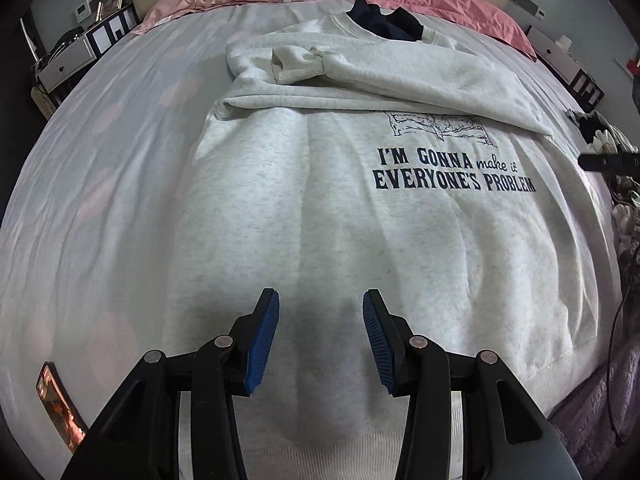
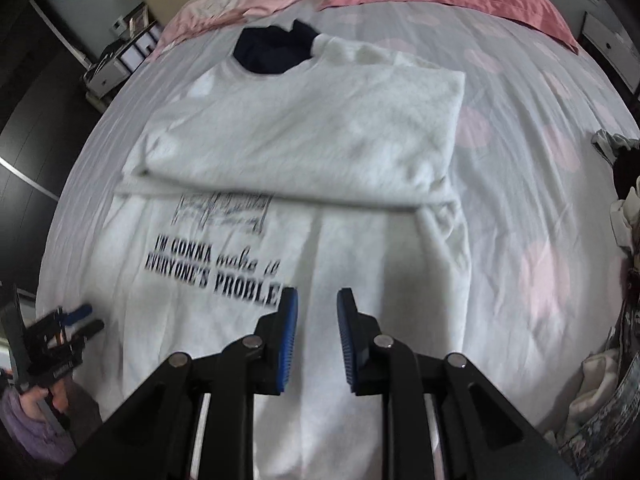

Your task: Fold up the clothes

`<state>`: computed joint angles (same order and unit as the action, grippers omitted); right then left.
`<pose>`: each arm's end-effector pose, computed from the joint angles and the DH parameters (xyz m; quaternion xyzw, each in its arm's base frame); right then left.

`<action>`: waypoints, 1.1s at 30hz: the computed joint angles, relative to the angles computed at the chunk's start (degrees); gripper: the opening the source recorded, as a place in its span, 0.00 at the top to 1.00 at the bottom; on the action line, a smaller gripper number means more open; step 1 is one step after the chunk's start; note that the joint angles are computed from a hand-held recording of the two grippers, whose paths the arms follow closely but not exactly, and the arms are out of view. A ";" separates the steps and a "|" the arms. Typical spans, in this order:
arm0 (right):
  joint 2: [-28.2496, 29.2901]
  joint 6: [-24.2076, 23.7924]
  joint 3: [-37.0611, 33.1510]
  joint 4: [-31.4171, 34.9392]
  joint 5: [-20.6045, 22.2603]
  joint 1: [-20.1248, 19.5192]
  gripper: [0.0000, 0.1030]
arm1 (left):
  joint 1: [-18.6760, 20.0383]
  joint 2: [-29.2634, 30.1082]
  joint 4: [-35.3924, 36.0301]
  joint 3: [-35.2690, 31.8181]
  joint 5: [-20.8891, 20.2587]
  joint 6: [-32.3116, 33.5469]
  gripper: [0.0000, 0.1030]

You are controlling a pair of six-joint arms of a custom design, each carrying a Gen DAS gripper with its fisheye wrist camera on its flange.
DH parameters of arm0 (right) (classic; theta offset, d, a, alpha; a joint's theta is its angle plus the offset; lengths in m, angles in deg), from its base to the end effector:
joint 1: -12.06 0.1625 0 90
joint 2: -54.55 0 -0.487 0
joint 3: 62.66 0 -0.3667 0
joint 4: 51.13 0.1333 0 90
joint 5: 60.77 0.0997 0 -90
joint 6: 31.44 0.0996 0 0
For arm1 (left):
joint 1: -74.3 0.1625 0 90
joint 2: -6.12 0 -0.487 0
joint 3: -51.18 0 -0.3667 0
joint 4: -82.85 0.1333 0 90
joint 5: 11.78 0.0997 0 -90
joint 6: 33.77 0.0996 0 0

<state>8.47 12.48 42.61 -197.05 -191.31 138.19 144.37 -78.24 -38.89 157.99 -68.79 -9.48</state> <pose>0.4214 -0.4610 0.1171 -0.0538 -0.9362 0.2022 0.2824 0.0063 -0.5327 0.4408 0.3384 0.8941 -0.0668 0.2857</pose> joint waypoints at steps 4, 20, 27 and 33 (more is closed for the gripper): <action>2.26 0.95 -1.84 8.65 2.08 4.08 0.80 | -0.49 -2.93 1.35 1.36 -0.67 1.14 0.56; 18.16 -12.50 -19.72 30.96 10.51 10.54 0.45 | 1.95 -5.83 3.82 2.14 -1.75 1.54 0.56; 23.13 -14.40 -24.31 39.36 8.06 11.26 0.44 | 3.08 -5.22 5.29 0.58 -3.31 -0.03 0.56; 25.09 -15.02 -25.97 42.52 3.57 12.34 0.49 | 3.11 -5.05 5.39 0.73 -3.37 -0.42 0.56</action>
<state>33.56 -2.54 16.64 -154.53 -187.73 150.53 147.48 -83.29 -33.51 158.71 -72.17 -9.89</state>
